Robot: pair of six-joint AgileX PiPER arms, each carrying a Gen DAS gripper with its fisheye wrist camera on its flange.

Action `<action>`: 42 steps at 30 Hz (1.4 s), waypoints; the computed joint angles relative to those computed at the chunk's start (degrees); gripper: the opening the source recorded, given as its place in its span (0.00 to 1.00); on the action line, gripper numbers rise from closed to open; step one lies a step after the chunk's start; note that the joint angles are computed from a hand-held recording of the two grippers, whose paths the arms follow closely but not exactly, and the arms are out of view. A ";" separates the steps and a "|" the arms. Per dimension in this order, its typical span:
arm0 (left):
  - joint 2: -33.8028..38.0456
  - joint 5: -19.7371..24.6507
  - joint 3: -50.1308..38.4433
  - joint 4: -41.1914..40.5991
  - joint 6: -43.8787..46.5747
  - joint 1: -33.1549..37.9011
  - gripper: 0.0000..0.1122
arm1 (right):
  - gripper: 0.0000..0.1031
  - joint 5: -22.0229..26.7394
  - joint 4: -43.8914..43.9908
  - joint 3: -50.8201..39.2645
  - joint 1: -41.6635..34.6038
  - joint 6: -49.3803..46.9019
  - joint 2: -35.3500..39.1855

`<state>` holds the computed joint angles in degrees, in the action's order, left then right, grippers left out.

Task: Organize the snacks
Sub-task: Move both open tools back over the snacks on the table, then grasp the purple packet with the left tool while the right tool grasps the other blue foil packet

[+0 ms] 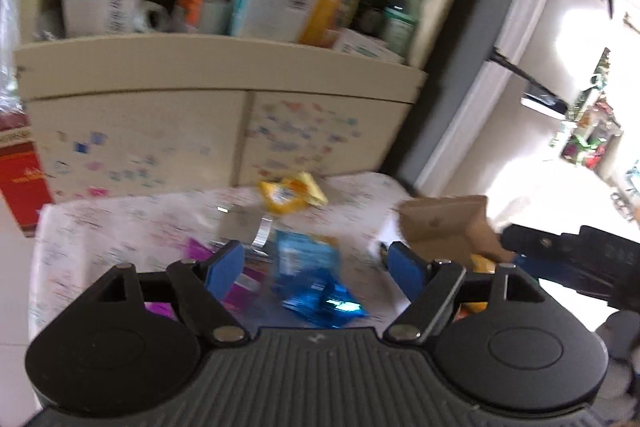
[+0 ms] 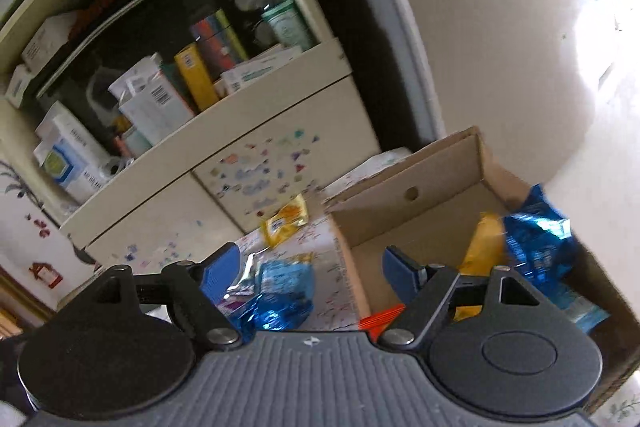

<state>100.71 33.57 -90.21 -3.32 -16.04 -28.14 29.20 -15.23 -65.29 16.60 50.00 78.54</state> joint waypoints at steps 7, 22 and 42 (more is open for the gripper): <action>3.10 2.15 -1.48 1.83 3.88 3.13 0.70 | 0.81 -0.15 13.17 -2.30 0.05 -10.90 3.38; 11.52 2.50 -4.05 3.71 14.29 4.41 0.70 | 0.86 5.96 20.85 -12.18 2.18 -15.98 14.02; 17.72 3.79 -7.66 2.94 16.91 4.17 0.71 | 0.88 16.68 16.87 -28.95 4.19 -9.93 30.99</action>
<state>118.44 37.36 -97.88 -0.39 0.87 -23.97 45.87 1.64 -94.24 20.79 40.07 109.54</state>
